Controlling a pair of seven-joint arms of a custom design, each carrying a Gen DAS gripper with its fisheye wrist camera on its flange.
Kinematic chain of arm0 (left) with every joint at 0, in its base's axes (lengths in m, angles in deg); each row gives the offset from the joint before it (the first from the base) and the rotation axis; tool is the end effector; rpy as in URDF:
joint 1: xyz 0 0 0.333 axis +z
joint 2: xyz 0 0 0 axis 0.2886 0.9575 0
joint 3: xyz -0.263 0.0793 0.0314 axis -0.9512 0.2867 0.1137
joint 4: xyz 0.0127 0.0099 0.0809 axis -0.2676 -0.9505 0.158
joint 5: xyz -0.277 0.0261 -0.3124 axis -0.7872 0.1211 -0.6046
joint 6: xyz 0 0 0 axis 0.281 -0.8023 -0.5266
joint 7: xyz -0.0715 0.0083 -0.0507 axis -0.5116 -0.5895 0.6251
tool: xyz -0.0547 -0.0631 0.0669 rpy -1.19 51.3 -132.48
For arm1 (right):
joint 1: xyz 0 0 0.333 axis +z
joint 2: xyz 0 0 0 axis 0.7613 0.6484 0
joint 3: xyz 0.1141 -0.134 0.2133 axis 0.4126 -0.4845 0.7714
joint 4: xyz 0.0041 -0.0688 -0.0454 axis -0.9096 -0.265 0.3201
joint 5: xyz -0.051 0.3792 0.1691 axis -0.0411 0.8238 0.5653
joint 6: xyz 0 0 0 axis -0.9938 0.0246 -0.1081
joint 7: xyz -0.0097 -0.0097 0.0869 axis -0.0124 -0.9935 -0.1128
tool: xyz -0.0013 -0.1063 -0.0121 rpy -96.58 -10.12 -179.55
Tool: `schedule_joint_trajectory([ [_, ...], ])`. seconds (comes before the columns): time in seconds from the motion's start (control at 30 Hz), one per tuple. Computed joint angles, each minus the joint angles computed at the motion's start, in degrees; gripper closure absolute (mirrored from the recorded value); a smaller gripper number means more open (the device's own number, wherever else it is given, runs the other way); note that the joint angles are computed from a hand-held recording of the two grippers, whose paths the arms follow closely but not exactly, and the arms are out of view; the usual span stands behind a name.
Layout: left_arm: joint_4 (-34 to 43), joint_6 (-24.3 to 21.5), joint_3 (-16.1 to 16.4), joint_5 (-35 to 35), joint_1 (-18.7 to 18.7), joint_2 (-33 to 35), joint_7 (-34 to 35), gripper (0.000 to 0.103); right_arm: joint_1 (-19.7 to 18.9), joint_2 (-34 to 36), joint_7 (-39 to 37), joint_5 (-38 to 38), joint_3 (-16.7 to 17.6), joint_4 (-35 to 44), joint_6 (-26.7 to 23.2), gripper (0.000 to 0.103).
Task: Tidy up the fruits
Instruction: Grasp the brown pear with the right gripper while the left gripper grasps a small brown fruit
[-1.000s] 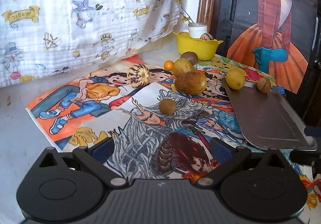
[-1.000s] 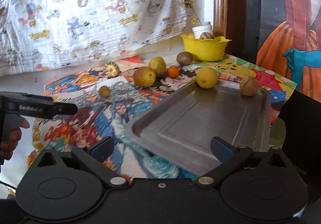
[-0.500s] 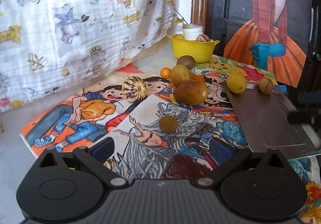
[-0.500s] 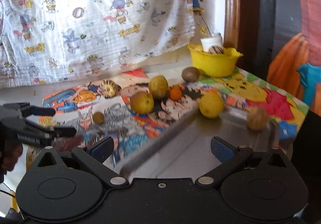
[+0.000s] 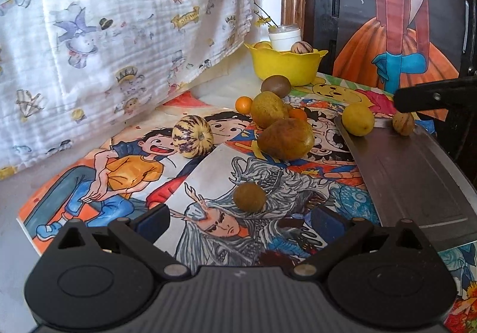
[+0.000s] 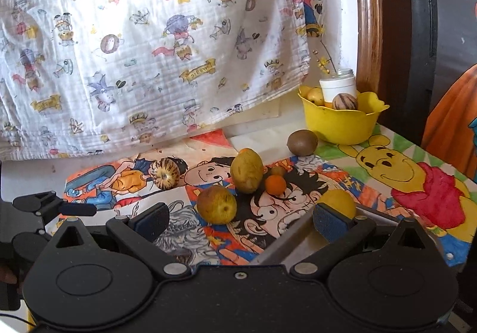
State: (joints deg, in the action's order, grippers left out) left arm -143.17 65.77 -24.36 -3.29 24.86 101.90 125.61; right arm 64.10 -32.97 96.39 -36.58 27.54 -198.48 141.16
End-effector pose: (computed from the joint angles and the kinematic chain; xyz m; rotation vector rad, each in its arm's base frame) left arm 0.6944 -0.0455 0.4129 -1.0904 2.2476 -1.1387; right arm 0.6120 0.1921 0.4611 -1.4665 1.6567 -0.8436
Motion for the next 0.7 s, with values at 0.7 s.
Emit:
schedule_joint_trajectory([
  [0.7, 6.9, -2.0, -1.1, 10.2, 0.0, 6.1, -11.3, 0.018, -11.0, 23.5, -47.9, 45.7, 13.5, 20.7, 2.4, 0.013],
])
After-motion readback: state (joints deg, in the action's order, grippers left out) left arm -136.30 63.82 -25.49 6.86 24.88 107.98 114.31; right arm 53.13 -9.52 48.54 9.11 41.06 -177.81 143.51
